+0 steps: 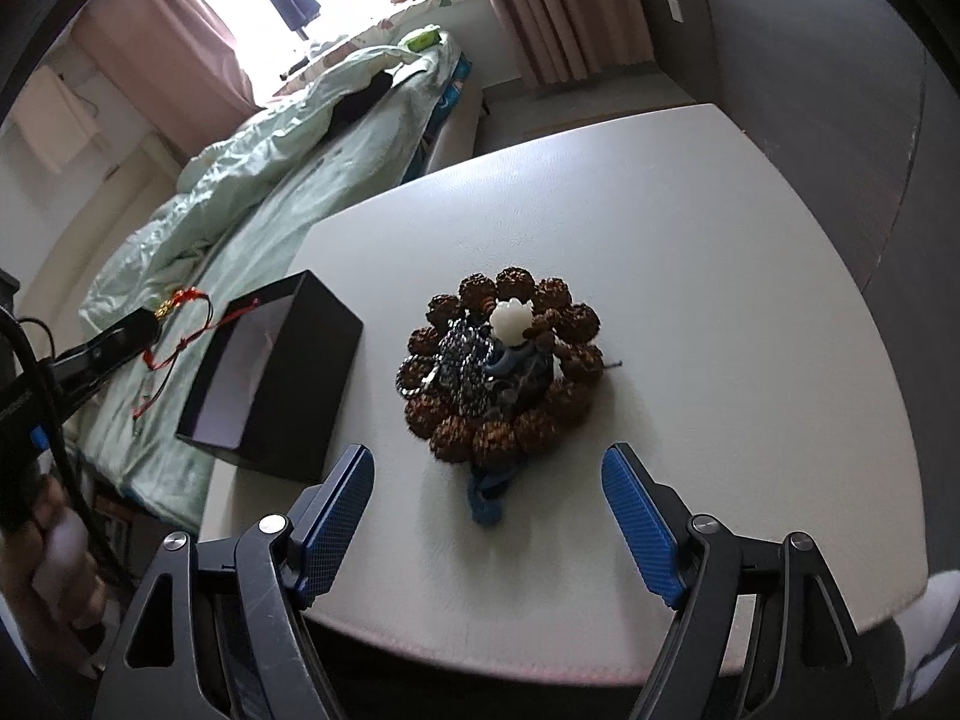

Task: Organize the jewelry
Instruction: 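Grasp the red string bracelet with the left gripper and drop it into the box, then grasp the brown bead bracelet with the right gripper and place it in the box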

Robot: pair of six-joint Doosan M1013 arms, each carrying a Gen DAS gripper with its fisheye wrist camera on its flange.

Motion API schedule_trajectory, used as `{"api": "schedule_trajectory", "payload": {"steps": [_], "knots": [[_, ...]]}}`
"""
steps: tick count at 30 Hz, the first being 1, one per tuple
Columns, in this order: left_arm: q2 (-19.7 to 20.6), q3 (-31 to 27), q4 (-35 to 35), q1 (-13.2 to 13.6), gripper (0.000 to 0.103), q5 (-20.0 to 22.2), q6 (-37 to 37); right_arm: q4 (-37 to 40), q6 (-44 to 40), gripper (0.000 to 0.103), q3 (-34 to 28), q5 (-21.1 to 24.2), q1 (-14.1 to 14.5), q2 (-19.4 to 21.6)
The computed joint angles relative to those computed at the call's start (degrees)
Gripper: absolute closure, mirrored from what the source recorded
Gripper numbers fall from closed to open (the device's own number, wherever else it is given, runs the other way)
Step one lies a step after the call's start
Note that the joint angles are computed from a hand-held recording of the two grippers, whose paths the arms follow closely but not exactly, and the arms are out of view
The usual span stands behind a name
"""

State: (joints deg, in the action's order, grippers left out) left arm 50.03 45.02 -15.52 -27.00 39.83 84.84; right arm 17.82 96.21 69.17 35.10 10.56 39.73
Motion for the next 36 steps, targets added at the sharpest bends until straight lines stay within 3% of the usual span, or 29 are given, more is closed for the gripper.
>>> {"api": "schedule_trajectory", "payload": {"steps": [9, 14, 17, 20, 22, 23, 25, 26, 36], "knots": [[1.1, -0.8, -1.7, 0.7, 0.096, 1.3, -0.4, -5.0, -1.5, 0.028, -4.0, 2.6, 1.4, 2.0], [1.6, -1.3, -3.0, 0.7, 0.096, 1.9, 0.1, -15.6, 2.8, 0.03, -6.7, 5.4, 2.8, 3.7], [2.1, -2.0, -4.5, 0.9, 0.095, 2.9, 0.8, -21.9, 5.6, 0.042, -7.8, 7.5, 3.5, 4.1], [2.8, -3.4, -6.8, 1.2, 0.094, 5.0, 1.5, -21.8, 4.6, 0.057, -7.9, 8.3, 3.2, 3.9], [2.7, -3.2, -7.5, 1.3, 0.079, 5.3, 1.3, -22.2, 5.5, 0.083, -8.0, 9.1, 3.0, 3.7], [2.4, -2.7, -7.7, 1.4, 0.071, 4.7, 1.2, -20.8, 5.4, 0.083, -7.5, 8.5, 2.6, 3.2], [1.5, -1.1, -7.5, 1.3, 0.037, 2.8, 0.9, -18.5, 4.6, 0.083, -6.2, 6.7, 2.0, 2.1], [1.0, -0.1, -7.7, 1.3, 0.033, 1.6, 0.9, -18.9, 4.8, 0.083, -6.0, 6.1, 2.0, 1.7], [-1.4, 3.6, -8.5, 1.6, 0.031, -1.5, 0.8, -17.0, 1.6, 0.083, -6.7, 3.5, 1.8, -0.4]]}}
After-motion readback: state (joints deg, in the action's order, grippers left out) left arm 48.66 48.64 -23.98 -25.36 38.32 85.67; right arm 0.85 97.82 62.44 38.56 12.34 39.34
